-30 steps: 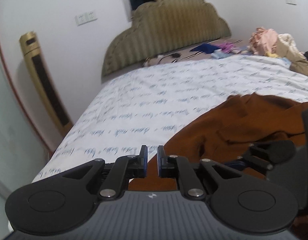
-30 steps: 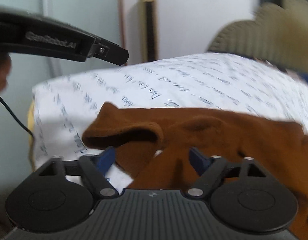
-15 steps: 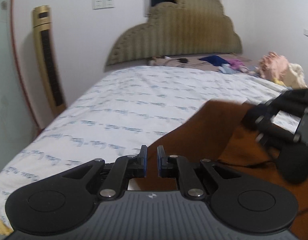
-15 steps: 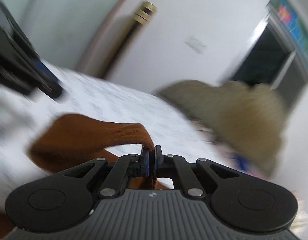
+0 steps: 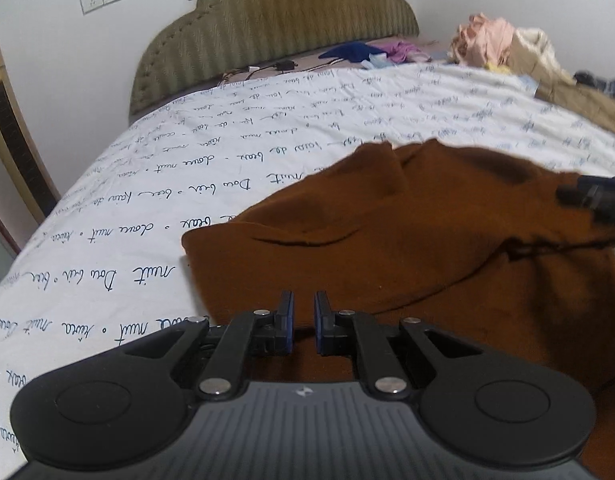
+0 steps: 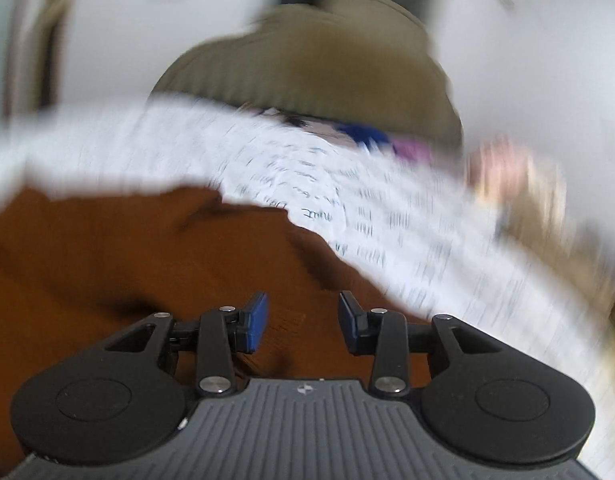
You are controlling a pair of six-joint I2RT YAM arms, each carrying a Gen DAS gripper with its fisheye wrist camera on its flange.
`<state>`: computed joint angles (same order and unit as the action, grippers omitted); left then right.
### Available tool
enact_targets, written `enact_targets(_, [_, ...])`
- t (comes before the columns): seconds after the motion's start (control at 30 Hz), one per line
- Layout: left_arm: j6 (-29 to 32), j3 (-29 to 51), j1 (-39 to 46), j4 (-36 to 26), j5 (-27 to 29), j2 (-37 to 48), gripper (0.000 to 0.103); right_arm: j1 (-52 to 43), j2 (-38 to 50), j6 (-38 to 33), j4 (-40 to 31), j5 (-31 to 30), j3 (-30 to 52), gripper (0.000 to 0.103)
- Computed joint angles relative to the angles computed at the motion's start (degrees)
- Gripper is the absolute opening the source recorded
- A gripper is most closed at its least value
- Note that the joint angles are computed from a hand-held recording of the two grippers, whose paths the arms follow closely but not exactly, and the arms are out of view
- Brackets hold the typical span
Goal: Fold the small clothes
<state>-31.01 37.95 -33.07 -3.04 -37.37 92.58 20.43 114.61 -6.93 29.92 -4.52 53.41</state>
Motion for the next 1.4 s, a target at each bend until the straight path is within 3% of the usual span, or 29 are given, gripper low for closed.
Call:
enact_targets(0.1, [-1.0,1.7,-1.4,-0.7,-2.5,3.7,0.01,-6.3,1.7,20.7,-4.3,-15.1,2.5,0.045])
enact_targets(0.17, [-1.7,1.8,-1.9,-1.0,-3.2,4.8,0.01,-8.6,3.7,31.5,-4.1,-21.5,3.1,0.046])
enact_targets(0.3, [-1.7,1.8,-2.4,-1.3,-4.3,5.9,0.01,-9.3,7.6,43.4,2.4,-24.6,-0.1,0.047])
enact_targets(0.4, [-2.3,2.2,-2.5,-1.7,-4.5,6.5,0.01,-8.7,10.3,45.8,2.5,-24.8,1.5,0.047])
enact_targets(0.6, [-2.7,3.4,-2.4,-1.4,-3.7,7.8,0.01,-6.7,14.2,46.7,3.7,-24.5,5.9,0.046])
enact_targets(0.67, [-2.6,3.6,-2.0,-1.3,-3.7,7.9,0.01,-6.0,15.1,44.4,0.3,-23.5,8.9,0.021])
enact_targets(0.7, [-2.6,3.7,-1.8,-1.2,-3.7,7.9,0.01,-6.1,15.2,43.0,-1.4,-23.3,10.2,0.017])
enact_targets(0.8, [-2.4,4.2,-0.5,-1.3,-3.3,7.4,0.01,-6.3,12.3,38.7,-2.2,-20.7,9.3,0.017])
enact_targets(1.03, [-2.3,6.9,3.4,-0.5,-1.6,8.4,0.01,-4.6,4.3,25.0,-0.9,-8.1,5.8,0.017])
enact_targets(1.4, [-2.4,8.5,4.4,-0.5,0.8,11.7,0.01,-8.4,4.3,20.8,2.7,0.3,2.5,0.017])
